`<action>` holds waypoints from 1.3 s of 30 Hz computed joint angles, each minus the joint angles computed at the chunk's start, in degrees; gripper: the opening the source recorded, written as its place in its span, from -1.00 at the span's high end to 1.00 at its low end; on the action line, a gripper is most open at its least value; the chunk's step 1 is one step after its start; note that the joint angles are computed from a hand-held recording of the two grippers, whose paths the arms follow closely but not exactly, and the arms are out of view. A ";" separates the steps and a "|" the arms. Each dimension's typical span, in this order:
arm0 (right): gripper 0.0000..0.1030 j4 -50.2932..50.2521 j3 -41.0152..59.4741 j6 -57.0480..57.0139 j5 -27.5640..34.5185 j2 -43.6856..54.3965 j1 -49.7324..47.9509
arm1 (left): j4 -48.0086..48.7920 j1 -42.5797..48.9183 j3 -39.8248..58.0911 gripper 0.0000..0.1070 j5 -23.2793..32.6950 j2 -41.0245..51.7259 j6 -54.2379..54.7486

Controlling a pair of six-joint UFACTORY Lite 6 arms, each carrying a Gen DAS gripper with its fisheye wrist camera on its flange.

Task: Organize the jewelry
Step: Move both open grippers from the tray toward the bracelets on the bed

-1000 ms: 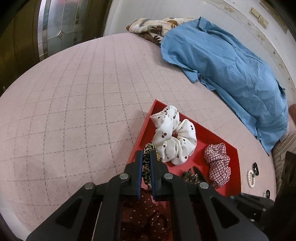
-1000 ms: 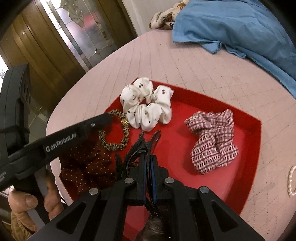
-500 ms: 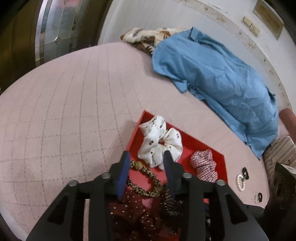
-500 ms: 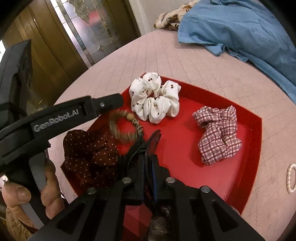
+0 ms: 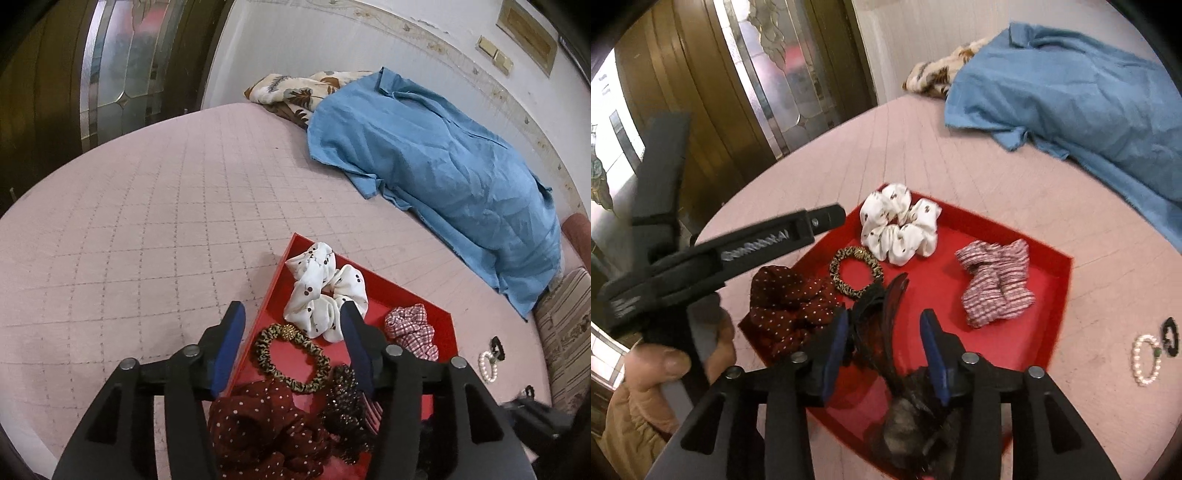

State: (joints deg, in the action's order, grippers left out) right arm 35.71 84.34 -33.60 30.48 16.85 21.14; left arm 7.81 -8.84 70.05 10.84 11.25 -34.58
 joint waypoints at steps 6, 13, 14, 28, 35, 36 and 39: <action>-0.16 6.03 -12.53 -9.72 -1.76 -12.74 -6.30 | 18.67 -2.81 -1.89 -0.12 1.76 -1.79 -18.03; -0.17 13.32 -25.59 -23.81 2.43 -23.09 -25.06 | 41.99 -8.90 -3.38 -0.33 6.48 -3.67 -40.17; -0.17 14.08 -26.45 -25.57 3.42 -23.55 -27.76 | 44.27 -9.90 -3.31 -0.33 7.43 -3.73 -42.15; -0.24 19.40 -18.50 -43.15 16.38 -10.92 -72.36 | 54.46 -34.83 0.36 -0.39 24.51 -10.32 -48.21; -0.27 19.87 -2.89 -38.05 18.25 4.10 -78.75 | 38.62 -41.68 19.37 -0.44 25.66 0.89 -34.85; -0.27 19.08 0.24 -36.06 18.60 6.77 -79.17 | 36.96 -42.16 21.59 -0.44 25.51 2.74 -33.48; -0.27 16.88 12.89 -27.67 21.44 16.76 -79.80 | 31.84 -43.81 32.09 -0.44 26.78 11.66 -28.88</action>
